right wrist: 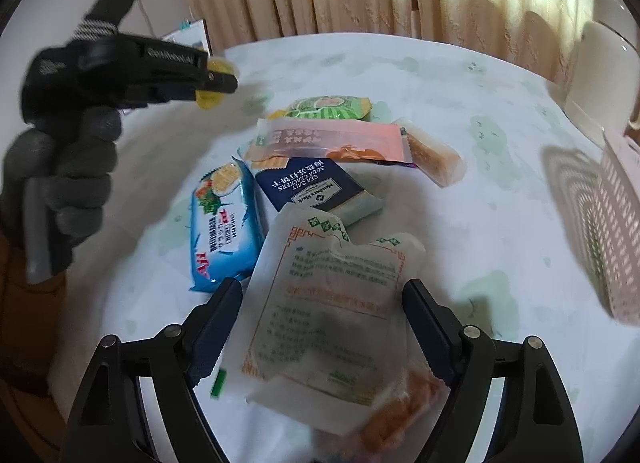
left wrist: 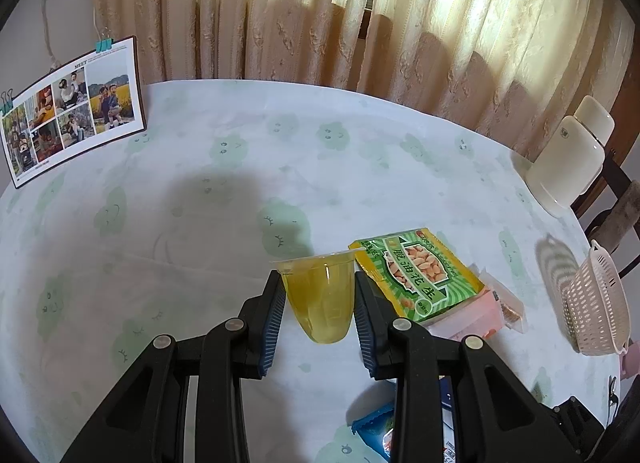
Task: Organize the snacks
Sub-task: 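Grasp the white printed pouch with the right gripper while the left holds the jelly cup, then carry the white pouch with the right gripper over the pink basket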
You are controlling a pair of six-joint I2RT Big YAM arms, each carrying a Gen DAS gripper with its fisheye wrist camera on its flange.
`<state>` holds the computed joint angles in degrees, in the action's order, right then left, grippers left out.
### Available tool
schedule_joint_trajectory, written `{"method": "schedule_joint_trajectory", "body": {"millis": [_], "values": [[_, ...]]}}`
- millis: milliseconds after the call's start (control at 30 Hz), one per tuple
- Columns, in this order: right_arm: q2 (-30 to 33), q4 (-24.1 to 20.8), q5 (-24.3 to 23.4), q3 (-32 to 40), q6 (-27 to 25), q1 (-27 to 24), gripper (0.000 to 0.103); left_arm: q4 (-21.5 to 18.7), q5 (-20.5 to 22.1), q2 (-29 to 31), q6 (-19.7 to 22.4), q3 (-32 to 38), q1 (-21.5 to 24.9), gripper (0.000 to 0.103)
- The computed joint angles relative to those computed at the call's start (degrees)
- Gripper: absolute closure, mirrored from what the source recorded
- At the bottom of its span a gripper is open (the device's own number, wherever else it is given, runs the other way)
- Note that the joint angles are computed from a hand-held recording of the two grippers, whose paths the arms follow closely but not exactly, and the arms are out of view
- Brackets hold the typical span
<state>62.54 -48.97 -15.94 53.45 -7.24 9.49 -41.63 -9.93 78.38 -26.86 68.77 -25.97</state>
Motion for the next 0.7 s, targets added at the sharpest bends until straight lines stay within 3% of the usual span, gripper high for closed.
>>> {"method": "schedule_joint_trajectory", "body": {"millis": [100, 133, 167, 367, 700], "values": [[-0.8, 0.7, 4.2, -0.6, -0.6, 1.5, 0.04, -0.1, 0.0, 0.0, 0.0, 0.0, 0.0, 0.073], [-1.2, 0.7, 5.2, -0.8, -0.6, 1.4, 0.051, -0.1, 0.1, 0.0, 0.1, 0.0, 0.0, 0.073], [-1.2, 0.3, 3.9, -0.7, -0.3, 0.6, 0.055, -0.1, 0.1, 0.0, 0.1, 0.1, 0.0, 0.073], [-2.9, 0.0, -4.4, -1.2, 2.6, -3.7, 0.059, -0.1, -0.5, 0.2, 0.3, 0.1, -0.7, 0.073], [-3.5, 5.6, -25.8, 0.4, 14.5, -12.5, 0.059, 0.7, -0.4, -0.2, 0.8, -0.2, -1.3, 0.073]]}}
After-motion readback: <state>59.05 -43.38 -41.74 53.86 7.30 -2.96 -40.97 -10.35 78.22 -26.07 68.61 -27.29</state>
